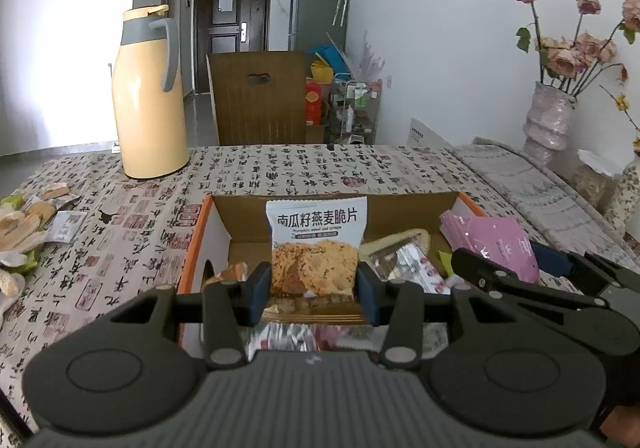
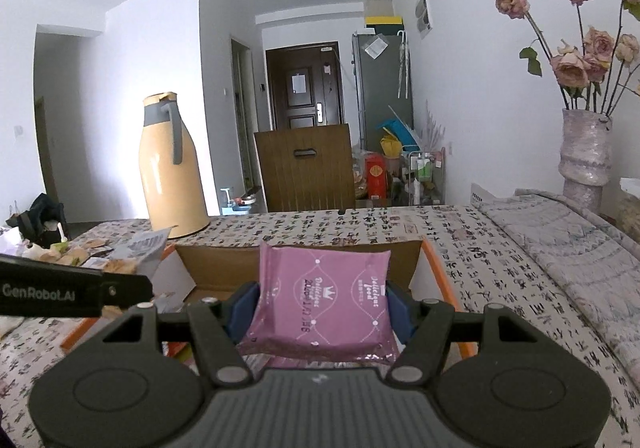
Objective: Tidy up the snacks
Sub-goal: 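Carry the crisp packet over the box with the left tool while the right tool carries the pink packet, then open both tools to drop the crisp and pink packets into the box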
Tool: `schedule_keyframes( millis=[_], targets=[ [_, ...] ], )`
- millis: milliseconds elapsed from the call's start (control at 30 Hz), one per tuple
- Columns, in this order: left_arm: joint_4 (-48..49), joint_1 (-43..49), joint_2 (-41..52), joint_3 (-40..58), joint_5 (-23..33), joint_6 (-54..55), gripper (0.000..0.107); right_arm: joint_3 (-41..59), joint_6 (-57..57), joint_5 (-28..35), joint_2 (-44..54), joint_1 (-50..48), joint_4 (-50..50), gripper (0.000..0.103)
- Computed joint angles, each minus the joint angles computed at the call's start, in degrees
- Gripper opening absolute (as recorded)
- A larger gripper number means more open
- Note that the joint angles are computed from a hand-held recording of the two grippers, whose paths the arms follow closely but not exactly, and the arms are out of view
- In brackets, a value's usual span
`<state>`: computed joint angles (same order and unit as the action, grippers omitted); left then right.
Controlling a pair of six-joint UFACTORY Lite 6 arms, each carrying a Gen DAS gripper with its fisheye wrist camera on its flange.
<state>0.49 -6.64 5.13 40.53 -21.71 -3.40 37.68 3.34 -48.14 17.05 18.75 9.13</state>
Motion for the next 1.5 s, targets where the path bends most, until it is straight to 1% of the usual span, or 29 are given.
schedule_keyframes(
  millis=[133,267,333,400,567,700,900,933,967,1033,1100,1133,1167,1233,1300,1500],
  targets=[
    [-0.77,0.20,5.30,4.21,-0.36,0.23,0.046,5.24,1.11,1.09,4.81,-1.42,-1.46,0.066],
    [-4.27,0.57,9.69,5.98,-3.06,2.85,0.046,8.49,3.89,0.45,9.71,-3.05,-4.86,0.066],
    [-2.15,1.41,11.02,6.83,-3.03,0.90,0.046,9.66,4.32,1.37,11.15,-3.38,-5.45,0.066],
    [-0.27,1.86,11.78,7.42,-2.79,-0.60,0.046,10.03,4.93,1.67,11.63,-3.62,-6.14,0.066],
    [0.19,1.84,13.49,8.19,-2.64,-0.43,0.046,10.64,4.63,2.11,12.53,-3.53,-6.12,0.066],
    [0.53,1.76,12.70,7.08,-3.51,-0.84,0.046,10.05,3.88,1.28,12.33,-2.92,-5.11,0.066],
    [-0.62,1.59,12.11,6.52,-3.87,-0.15,0.047,10.39,4.11,2.04,12.48,-3.18,-5.05,0.068],
    [-1.38,1.57,11.93,6.34,-4.04,0.35,0.050,10.33,4.15,2.03,12.44,-3.26,-4.95,0.069],
    [-1.13,1.74,11.73,6.18,-4.15,0.01,0.053,10.27,4.20,2.03,12.38,-3.31,-4.90,0.073],
    [-2.37,1.70,11.23,5.64,-4.79,0.75,0.073,10.00,3.59,1.68,12.24,-3.04,-3.35,0.077],
    [-5.25,1.22,10.66,4.89,-5.83,3.01,0.081,9.61,3.06,1.41,11.92,-3.00,-2.24,0.082],
    [-5.33,1.22,10.44,4.69,-6.02,2.88,0.086,9.42,3.33,1.25,11.76,-3.14,-2.21,0.088],
    [-6.11,1.18,10.23,4.50,-6.23,3.30,0.089,9.40,3.33,1.20,11.75,-3.16,-1.90,0.097],
    [-8.97,0.86,10.01,4.27,-6.88,5.31,0.102,9.33,2.69,1.03,11.78,-2.98,-0.51,0.103],
    [-10.08,0.76,9.54,3.86,-7.45,5.87,0.103,9.39,3.12,1.07,11.81,-3.17,-0.68,0.103],
    [-9.43,1.30,10.04,4.80,-5.79,4.51,0.103,10.12,3.68,1.96,12.37,-3.61,-0.85,0.103]
  ],
)
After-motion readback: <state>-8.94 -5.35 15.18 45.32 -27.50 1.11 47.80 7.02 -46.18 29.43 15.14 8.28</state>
